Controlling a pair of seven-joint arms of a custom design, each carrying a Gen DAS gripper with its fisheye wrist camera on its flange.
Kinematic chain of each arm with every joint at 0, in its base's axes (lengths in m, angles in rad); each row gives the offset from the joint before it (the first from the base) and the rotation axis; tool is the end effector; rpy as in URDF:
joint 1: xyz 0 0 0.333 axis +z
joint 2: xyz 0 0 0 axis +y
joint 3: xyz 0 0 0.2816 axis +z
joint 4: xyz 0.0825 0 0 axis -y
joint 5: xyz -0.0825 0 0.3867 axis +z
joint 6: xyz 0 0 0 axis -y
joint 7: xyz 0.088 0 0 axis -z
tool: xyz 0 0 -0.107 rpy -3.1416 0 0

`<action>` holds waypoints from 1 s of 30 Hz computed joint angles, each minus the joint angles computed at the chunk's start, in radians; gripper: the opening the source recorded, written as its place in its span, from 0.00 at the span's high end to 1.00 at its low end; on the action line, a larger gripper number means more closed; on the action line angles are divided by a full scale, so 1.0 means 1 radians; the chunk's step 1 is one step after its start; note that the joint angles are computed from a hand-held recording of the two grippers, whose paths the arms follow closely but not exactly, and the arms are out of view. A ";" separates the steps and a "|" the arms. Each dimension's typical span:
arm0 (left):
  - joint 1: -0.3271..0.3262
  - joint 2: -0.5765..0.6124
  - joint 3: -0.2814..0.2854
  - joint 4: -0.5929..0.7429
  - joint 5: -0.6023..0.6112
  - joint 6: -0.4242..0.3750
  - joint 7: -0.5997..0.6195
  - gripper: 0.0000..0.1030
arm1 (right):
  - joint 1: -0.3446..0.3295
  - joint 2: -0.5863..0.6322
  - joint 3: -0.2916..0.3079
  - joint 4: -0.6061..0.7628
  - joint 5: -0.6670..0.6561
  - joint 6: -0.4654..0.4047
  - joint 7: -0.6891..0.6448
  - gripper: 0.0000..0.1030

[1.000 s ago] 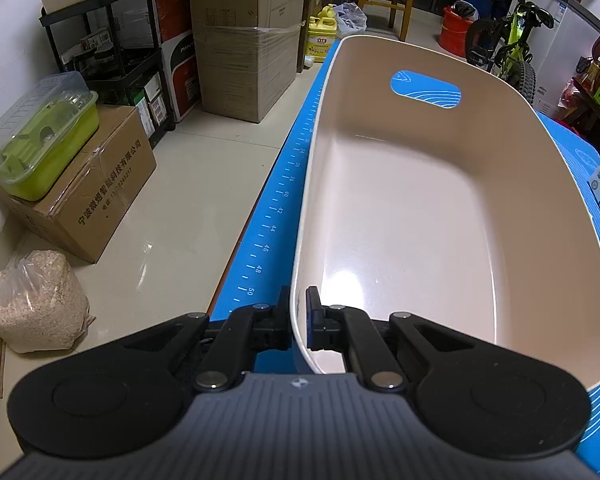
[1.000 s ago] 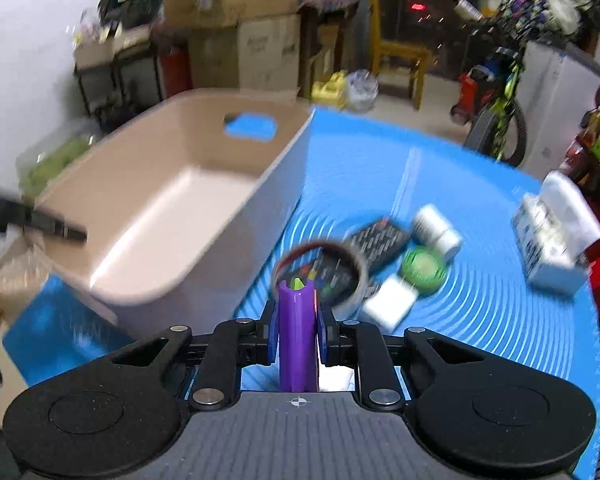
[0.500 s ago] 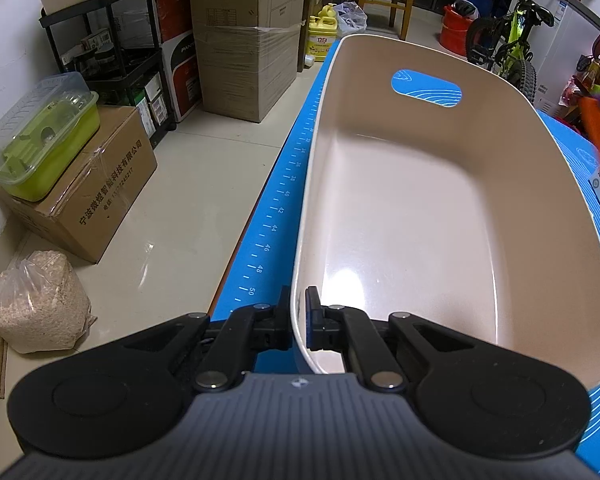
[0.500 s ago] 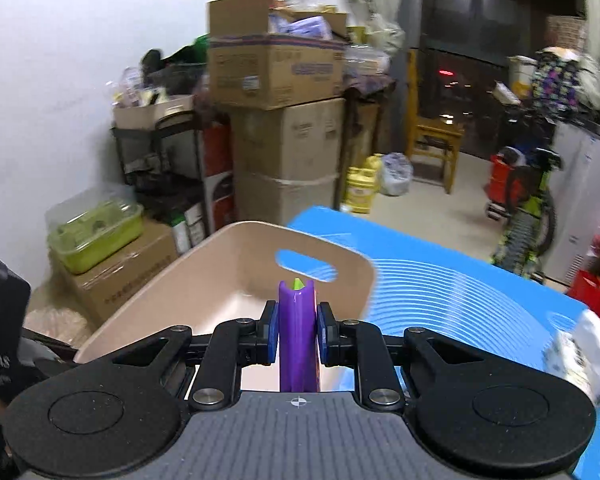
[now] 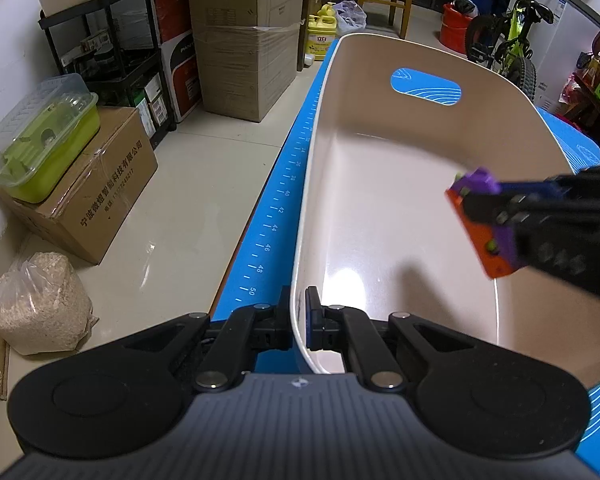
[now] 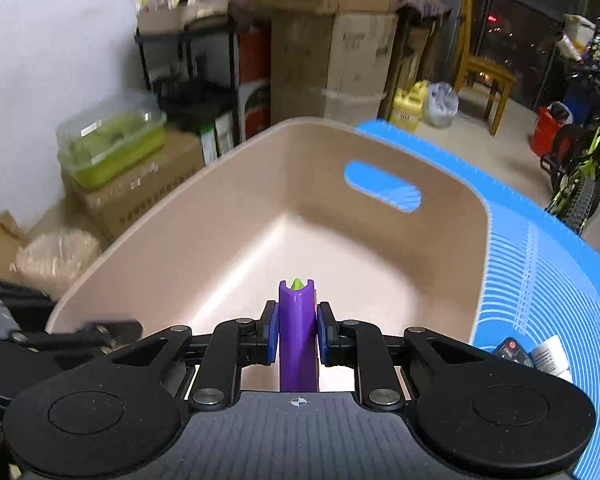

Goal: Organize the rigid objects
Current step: 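Carry the toy into the beige basket and open the right gripper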

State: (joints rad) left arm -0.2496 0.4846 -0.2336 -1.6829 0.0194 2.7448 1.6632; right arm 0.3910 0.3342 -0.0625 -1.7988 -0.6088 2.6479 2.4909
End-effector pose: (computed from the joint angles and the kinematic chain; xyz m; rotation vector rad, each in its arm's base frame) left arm 0.6312 -0.3079 0.3609 -1.3805 2.4156 -0.7703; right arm 0.6264 0.2332 0.3818 -1.7560 1.9722 -0.6962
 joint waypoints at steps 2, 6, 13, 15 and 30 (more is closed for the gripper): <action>0.000 0.000 0.000 0.000 0.000 0.000 0.000 0.94 | -0.012 0.025 0.019 0.027 0.047 -0.029 -0.052 0.72; -0.002 0.000 0.002 0.001 0.001 0.000 -0.002 0.94 | -0.016 0.065 0.029 0.074 0.121 -0.096 -0.111 0.72; 0.000 0.001 0.003 0.003 0.003 -0.002 0.005 0.94 | -0.025 0.127 0.042 0.160 0.228 -0.214 -0.209 0.72; -0.005 0.001 0.007 0.004 0.010 -0.002 -0.001 0.94 | -0.024 0.130 0.040 0.166 0.245 -0.229 -0.222 0.72; -0.012 -0.001 0.011 0.004 0.028 -0.003 -0.018 0.94 | -0.001 -0.049 -0.005 -0.044 0.124 -0.036 -0.091 0.47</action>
